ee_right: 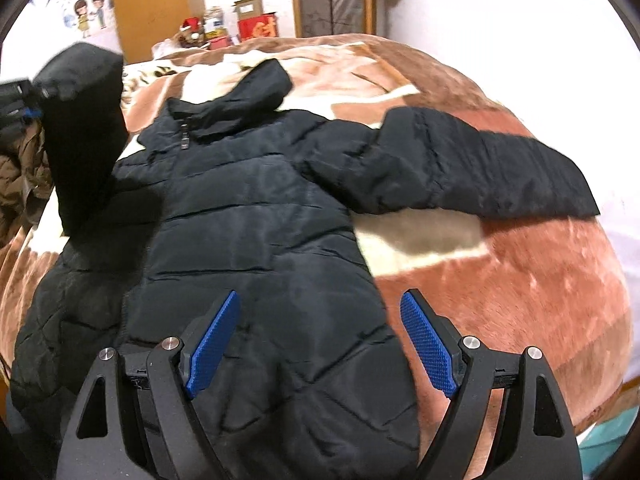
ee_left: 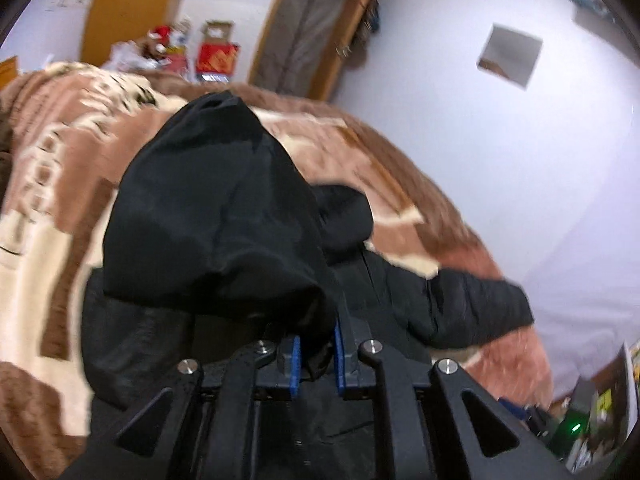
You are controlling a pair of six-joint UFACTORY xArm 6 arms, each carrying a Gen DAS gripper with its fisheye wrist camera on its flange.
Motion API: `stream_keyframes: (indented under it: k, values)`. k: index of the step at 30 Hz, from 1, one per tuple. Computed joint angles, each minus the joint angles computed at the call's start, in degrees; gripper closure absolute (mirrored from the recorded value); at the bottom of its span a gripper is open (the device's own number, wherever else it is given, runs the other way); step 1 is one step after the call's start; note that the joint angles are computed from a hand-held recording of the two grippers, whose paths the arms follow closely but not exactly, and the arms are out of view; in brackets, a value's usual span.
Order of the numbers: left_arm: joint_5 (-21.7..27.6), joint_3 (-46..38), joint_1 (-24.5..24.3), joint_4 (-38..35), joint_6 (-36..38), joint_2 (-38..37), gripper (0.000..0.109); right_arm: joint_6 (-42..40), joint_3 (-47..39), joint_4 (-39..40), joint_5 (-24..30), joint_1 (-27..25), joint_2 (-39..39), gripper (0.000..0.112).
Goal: Fold large clothes
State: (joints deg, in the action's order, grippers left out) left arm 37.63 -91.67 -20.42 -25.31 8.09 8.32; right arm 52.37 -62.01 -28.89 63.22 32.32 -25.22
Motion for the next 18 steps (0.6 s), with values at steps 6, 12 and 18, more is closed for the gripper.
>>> stream_keyframes:
  k: [6,12,18]
  values:
    - [3.98,-1.46,-2.54,-9.66,3.8,5.47,0.054,-0.96,0.3,0.11,-1.01,-1.31,0.41,0.03]
    - [3.85,2.33,-1.28,-16.13,11.56,1.24,0.051,-0.74,-2.6,-0.95,-4.03,-1.87,2.51,0.03]
    - [-1.06,4.61,5.66,-2.76,3.2,0.98,0.051,-4.86,-10.36,-0.48,-10.88,-3.49,11.9,0.03]
